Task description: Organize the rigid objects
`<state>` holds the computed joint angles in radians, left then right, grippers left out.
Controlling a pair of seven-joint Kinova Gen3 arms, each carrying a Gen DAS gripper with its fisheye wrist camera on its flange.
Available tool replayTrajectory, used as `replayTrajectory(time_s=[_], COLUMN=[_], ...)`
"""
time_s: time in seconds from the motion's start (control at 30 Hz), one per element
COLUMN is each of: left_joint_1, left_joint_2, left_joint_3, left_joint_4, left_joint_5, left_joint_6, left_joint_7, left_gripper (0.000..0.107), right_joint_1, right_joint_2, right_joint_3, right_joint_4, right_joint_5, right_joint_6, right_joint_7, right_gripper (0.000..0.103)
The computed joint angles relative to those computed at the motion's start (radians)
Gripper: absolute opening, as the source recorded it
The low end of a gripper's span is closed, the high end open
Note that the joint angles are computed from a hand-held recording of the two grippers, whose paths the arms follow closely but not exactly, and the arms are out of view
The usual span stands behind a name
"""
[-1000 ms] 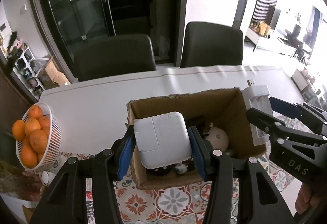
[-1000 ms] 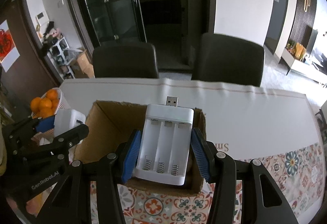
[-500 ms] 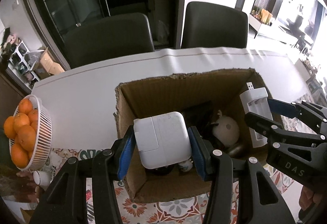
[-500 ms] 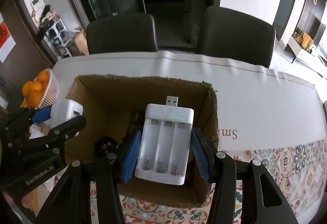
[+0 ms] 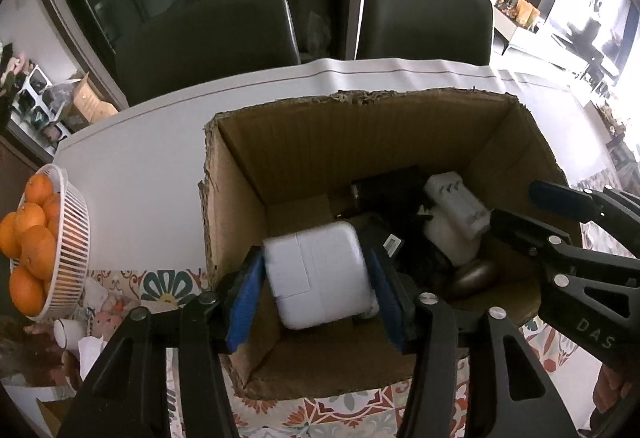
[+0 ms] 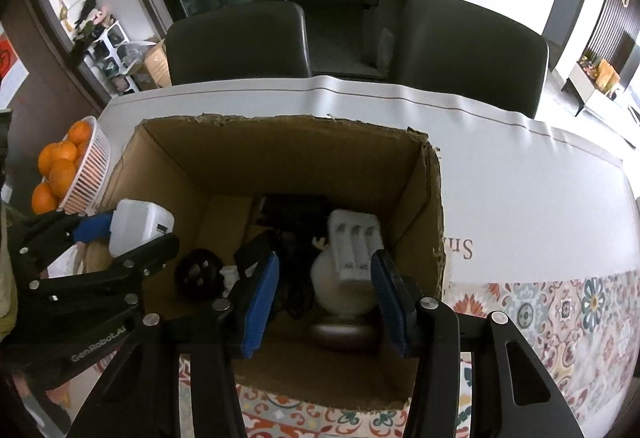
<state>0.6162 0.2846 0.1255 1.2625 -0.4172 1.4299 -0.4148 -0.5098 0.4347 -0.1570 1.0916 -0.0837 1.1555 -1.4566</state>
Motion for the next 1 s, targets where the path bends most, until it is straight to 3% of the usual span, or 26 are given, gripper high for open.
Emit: replayTrajectory(time_s=[0.27,0.57,0.8,1.0], left_joint_1=[0.083,0.252,0.434,0.58], left_joint_2=[0.009,0.029,0.084,0.141], left_joint_3=[0.001,0.006,-0.015,-0.065], left_joint_4=[-0.073,-0.183,-0.302,-0.4], left_joint_5=[-0.094,-0.288,-0.493,-0.635], left_joint_6=[0.101,0.29,0.483,0.619], left_joint_7=[0.066,0.177,0.215,0.199], left_gripper=[0.069,0.087,0.1,0.103], right_joint_1=[0.025,0.04,0.068,0.088], right_joint_2=[-0.065,-0.256,-0.416,-0.562], right_joint_3=[0.0,-0.001,-0.015,-0.053], right_joint_4=[0.071,0.26,0.392,0.51], right_joint_5=[-0.024,0.011,0.031,0.133], right_joint_6=[-0.049,-0.208,-0.316,-0.429], right_joint_7=[-0.026,-0.102,-0.151,-0.244], right_gripper=[0.049,0.055,0.068,0.085])
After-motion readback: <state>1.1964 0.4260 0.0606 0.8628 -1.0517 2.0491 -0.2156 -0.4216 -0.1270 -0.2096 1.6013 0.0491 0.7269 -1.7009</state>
